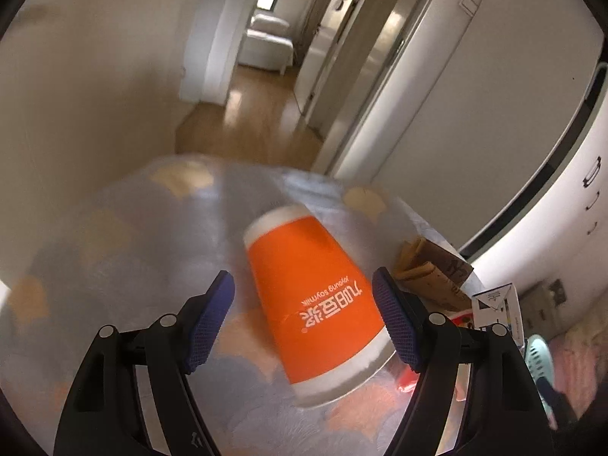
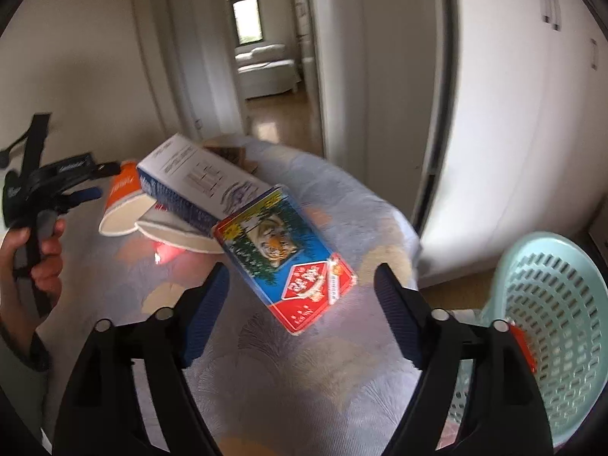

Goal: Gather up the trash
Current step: 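Return both tools to the table toward the snack box and orange cup, then grasp the orange cup with left tool while right tool grasps snack box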

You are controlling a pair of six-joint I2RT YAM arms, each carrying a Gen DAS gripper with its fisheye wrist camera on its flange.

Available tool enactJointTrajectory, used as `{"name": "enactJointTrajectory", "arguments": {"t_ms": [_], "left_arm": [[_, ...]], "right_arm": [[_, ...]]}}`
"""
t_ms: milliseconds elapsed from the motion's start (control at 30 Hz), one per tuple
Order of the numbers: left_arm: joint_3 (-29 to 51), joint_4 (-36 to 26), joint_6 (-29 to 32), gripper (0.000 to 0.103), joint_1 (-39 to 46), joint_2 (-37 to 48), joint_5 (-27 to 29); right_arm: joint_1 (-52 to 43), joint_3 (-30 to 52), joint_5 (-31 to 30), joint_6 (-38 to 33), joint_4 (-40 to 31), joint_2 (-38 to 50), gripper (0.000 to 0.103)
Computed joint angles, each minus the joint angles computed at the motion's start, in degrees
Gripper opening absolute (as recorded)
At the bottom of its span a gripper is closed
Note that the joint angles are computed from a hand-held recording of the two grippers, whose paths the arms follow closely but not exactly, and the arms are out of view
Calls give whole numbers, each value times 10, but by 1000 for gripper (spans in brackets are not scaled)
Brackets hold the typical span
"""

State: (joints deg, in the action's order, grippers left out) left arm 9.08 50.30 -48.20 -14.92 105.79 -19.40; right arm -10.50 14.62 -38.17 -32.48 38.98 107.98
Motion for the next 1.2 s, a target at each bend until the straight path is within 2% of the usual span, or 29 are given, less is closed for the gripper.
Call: {"name": "enactJointTrajectory", "arguments": {"t_ms": [33,133,233,267,400,500,600,667,700,767,833,900,967,1067,1167,1200], "left_arm": [[4,22,4,76,9,22,18],[12,32,-3,76,11,47,27],[17,61,4,76,34,75,69],[11,79,-12,76,15,90,59],[13,71,-7,76,15,86,60],[22,74,-7,78,16,99,63],[32,83,-6,78,6,121,63],[33,68,-11,78,-12,114,54],[35,62,-12,76,-19,113,50],[45,24,-14,70,-40,97,32],[50,-9,-17,64,-60,79,12],[49,-36,-16,58,-76,54,-5],[40,-57,-15,50,-94,23,-21],[21,-71,-16,43,-119,-13,-34],[-1,-100,-26,40,-147,-60,-54],[-12,-101,-30,40,-152,-74,-55]], "right_arm": [[10,2,7,-5,7,7,78],[45,8,30,-21,15,16,78],[75,16,55,-14,40,36,79],[80,25,56,-13,38,47,79],[78,58,42,-4,16,82,79],[60,68,16,-10,-12,77,79],[57,71,16,-24,-28,77,77],[68,62,25,-23,-12,73,71],[73,55,26,-23,-8,65,60],[81,42,26,-21,-1,53,49],[83,21,30,-22,6,32,31],[73,13,15,-31,-21,14,21],[65,5,15,-33,-28,9,21],[48,0,-7,-47,-44,11,21],[19,-8,-27,-58,-57,-3,22],[13,-4,-31,-62,-64,-4,28]]}}
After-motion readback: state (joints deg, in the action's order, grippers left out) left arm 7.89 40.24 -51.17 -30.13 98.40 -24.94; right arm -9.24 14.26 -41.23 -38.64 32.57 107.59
